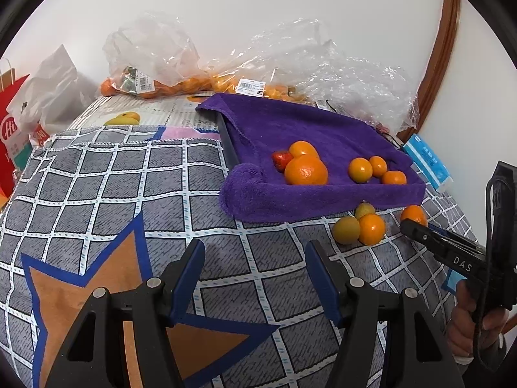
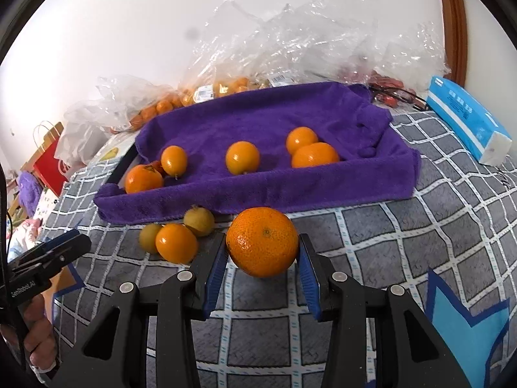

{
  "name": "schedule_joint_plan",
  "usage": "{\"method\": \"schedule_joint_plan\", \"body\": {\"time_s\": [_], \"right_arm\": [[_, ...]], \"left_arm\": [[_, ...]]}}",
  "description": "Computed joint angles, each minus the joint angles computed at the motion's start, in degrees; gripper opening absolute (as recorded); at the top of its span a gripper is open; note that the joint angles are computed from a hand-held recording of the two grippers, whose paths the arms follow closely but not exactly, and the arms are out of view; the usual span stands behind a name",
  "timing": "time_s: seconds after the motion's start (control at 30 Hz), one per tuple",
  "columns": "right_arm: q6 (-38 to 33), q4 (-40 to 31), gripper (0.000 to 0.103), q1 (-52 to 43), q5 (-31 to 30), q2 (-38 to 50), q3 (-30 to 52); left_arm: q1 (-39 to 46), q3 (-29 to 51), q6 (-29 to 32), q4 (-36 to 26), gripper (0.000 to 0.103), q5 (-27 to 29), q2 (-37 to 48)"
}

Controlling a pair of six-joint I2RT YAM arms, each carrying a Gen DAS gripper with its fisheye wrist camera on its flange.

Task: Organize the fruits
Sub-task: 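Lift the mandarin with the right tool while the left tool moves toward a yellow-green fruit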

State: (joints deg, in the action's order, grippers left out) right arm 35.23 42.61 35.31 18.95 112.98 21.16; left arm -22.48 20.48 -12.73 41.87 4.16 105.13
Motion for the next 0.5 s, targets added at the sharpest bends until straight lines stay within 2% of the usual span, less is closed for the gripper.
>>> {"method": "schedule_joint_plan", "body": {"time_s": [0.23,0.5], "right_arm": [[0.81,0.78,0.043,0.77,2.72,-1.40,-3.30],[0.12,2.83,0.043,-0.79,2.78,-2.29,-6.50]], "left_arm": [[-0.65,-0.53,0.63,0.35,0.062,0.75,-0.26],[-1.43,-0.19,0.95,-0.22,0.062,0.44,-0.21]]}}
